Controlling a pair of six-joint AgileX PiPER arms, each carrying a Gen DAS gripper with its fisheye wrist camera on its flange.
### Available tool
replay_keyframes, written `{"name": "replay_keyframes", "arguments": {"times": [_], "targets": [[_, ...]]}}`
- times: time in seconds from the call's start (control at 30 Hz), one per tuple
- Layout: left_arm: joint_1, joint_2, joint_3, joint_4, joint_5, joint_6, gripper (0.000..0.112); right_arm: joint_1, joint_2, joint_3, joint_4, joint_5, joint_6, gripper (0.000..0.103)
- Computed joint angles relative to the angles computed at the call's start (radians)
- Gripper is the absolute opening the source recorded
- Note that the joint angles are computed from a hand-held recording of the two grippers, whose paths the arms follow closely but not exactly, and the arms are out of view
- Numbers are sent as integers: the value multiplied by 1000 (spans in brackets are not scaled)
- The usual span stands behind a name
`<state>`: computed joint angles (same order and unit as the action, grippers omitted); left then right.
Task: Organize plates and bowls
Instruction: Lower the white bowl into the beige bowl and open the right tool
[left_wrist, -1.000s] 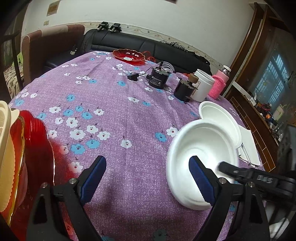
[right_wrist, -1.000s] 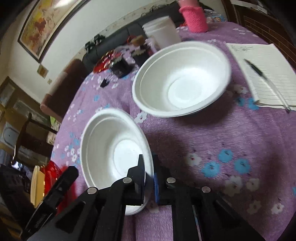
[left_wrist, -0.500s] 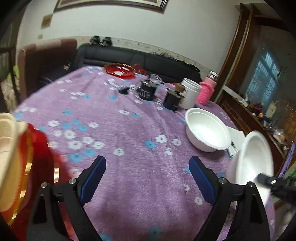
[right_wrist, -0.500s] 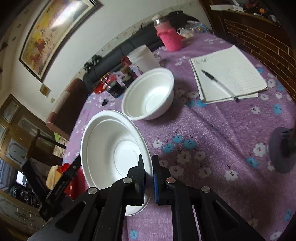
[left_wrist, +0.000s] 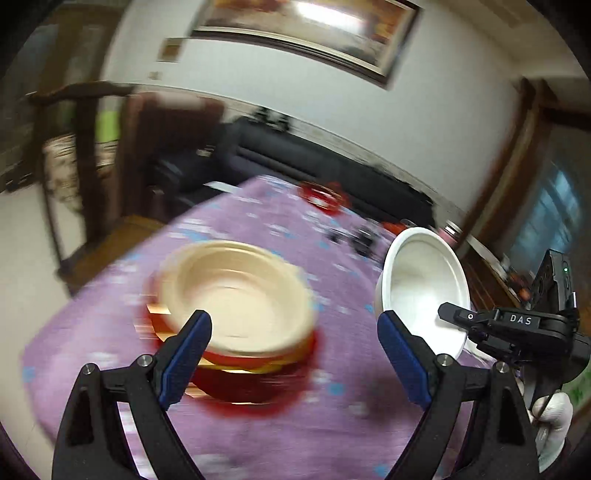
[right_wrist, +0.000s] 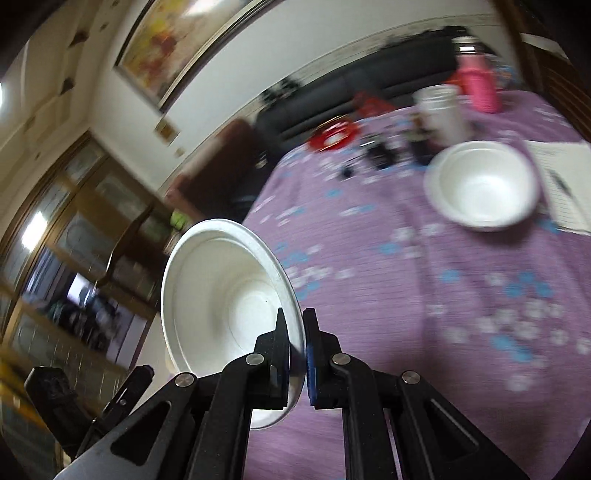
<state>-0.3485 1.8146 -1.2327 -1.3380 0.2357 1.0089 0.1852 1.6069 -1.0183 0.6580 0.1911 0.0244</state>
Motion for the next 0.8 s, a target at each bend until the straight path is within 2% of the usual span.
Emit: {"name": "replay_keyframes", "arguments": {"times": [0.07,0.17,0.33,0.5,0.63,0.7,0.8], "targets": [[63,-31,45,-87,3,71,91,46,94,-121,-156,35,155,8],[152,-53,79,-140,41,107,91,103,249,-336,-369,124,371,8],[244,-62,108,-220,104,184,91,150,461,-653,-494,309,504,8],[270,-43,111,-300,129,253,91,175,573,-832,-575,432,565,11],[271,-25,99,-274,129,234,91,189,602,-885,-635,463,604,12],[273,-28,103,-257,131,220,91,187,595,-870,-617,439,585,26],[273,-27,101,-235,128,199,91,192,558,-812,-654,386,621,38]]}}
